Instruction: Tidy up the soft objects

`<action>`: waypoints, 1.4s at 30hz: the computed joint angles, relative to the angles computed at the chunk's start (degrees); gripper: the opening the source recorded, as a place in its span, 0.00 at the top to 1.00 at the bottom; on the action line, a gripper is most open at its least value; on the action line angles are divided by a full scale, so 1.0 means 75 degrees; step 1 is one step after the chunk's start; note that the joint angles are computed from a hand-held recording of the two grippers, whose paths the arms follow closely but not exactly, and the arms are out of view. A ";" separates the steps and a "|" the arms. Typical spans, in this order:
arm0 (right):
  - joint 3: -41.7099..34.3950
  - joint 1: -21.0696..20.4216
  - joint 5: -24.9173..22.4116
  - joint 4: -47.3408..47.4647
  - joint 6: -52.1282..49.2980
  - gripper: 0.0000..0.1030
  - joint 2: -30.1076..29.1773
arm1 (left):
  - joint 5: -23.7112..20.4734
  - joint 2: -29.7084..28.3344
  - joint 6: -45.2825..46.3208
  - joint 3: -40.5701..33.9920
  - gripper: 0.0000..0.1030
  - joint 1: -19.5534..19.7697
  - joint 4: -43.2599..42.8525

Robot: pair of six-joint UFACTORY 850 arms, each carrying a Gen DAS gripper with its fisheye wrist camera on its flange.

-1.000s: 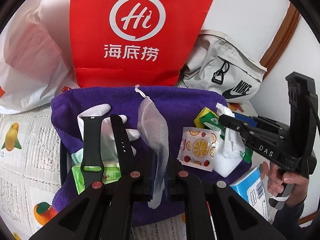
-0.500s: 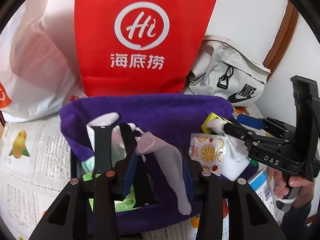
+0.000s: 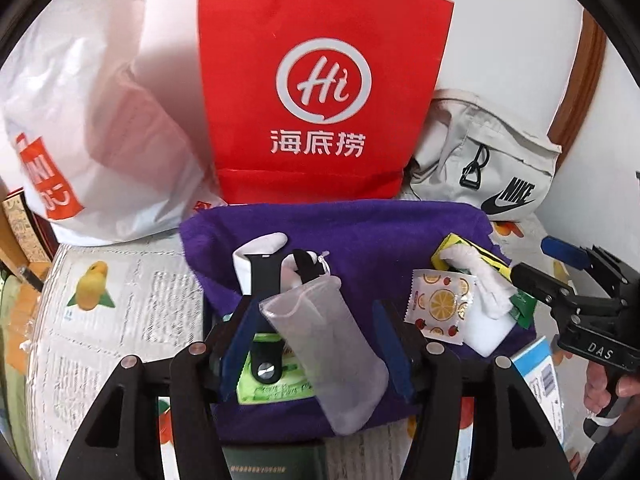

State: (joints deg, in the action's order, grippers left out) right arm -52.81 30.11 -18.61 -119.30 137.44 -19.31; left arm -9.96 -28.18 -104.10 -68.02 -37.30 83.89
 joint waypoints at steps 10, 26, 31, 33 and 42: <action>0.0969 0.0780 -0.0808 0.0902 -0.0127 0.14 0.1140 | -0.0500 0.1171 -0.0902 0.1030 0.36 -0.0379 0.0764; 0.2725 0.3260 -0.2787 0.3391 -0.0192 0.01 0.3320 | -0.1680 0.3499 -0.2247 0.3110 0.19 -0.1922 0.1152; 0.2982 0.4142 -0.3456 0.4289 -0.0297 0.01 0.3708 | -0.2273 0.4078 -0.2006 0.3609 0.19 -0.2581 0.0467; 0.2996 0.4605 -0.3963 0.4800 -0.0420 0.01 0.3740 | -0.2543 0.4298 -0.2025 0.3796 0.18 -0.2855 0.0341; 0.3219 0.6089 -0.5058 0.5855 -0.0026 0.00 0.3925 | -0.3758 0.4978 -0.1884 0.4284 0.18 -0.4037 -0.0510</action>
State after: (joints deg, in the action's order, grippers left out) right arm -28.67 75.77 -56.55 -75.39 137.24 10.13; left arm -38.14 9.16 -118.23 -35.89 -67.58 80.07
